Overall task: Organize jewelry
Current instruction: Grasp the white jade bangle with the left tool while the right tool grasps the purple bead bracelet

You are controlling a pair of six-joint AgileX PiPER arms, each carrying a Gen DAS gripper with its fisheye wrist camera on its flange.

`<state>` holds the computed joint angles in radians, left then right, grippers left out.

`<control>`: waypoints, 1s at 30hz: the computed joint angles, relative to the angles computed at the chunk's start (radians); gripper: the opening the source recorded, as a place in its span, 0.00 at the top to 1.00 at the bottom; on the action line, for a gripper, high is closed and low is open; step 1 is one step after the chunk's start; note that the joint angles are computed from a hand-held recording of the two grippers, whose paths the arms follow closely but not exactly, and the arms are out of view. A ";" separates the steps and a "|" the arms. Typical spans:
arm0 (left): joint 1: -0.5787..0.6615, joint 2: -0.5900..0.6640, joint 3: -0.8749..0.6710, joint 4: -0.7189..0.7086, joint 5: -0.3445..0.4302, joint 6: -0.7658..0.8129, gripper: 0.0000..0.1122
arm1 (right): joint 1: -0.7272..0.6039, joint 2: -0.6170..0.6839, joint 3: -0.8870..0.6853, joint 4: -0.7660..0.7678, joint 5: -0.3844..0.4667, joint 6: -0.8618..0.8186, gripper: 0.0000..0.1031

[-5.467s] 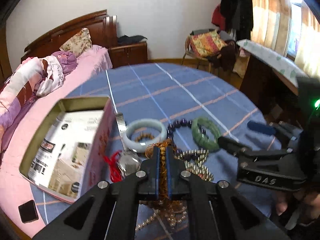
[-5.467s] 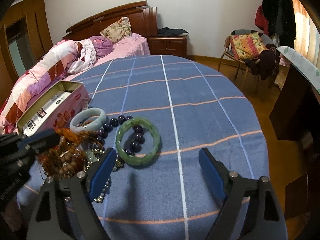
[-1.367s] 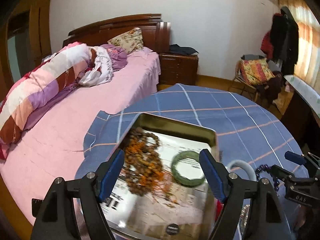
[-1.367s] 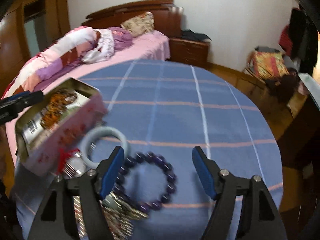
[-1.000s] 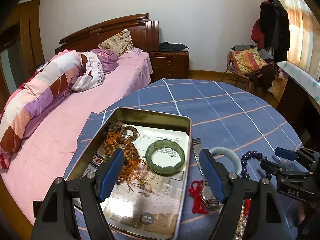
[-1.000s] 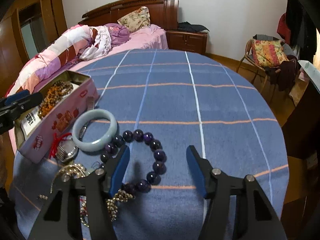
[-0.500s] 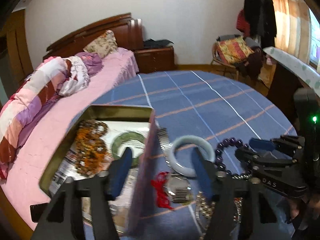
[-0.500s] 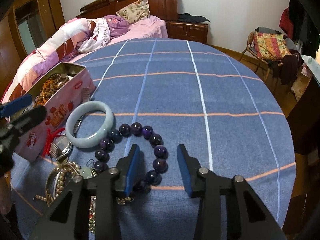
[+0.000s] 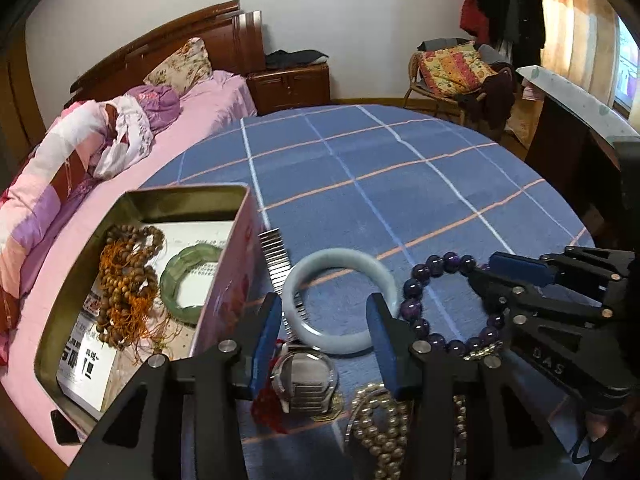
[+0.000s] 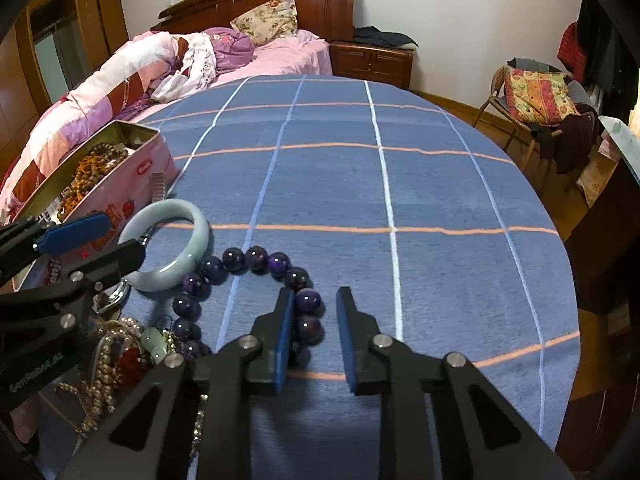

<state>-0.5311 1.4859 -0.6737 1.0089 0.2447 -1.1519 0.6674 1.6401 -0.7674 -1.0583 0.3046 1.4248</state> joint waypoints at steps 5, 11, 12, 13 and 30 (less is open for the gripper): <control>-0.006 0.007 -0.021 -0.068 0.001 0.065 0.60 | 0.007 0.000 -0.008 0.022 0.055 -0.032 0.79; -0.005 0.032 -0.043 -0.173 -0.025 0.179 0.59 | -0.054 -0.041 0.044 -0.018 0.065 0.020 0.79; -0.010 0.038 -0.048 -0.179 -0.023 0.188 0.59 | -0.068 -0.049 0.056 -0.033 0.050 0.036 0.79; -0.014 0.042 -0.053 -0.198 -0.024 0.209 0.59 | -0.082 -0.058 0.070 -0.055 0.030 0.058 0.79; 0.010 0.127 -0.107 -0.657 -0.048 0.696 0.79 | -0.073 -0.038 0.050 -0.007 0.034 -0.008 0.34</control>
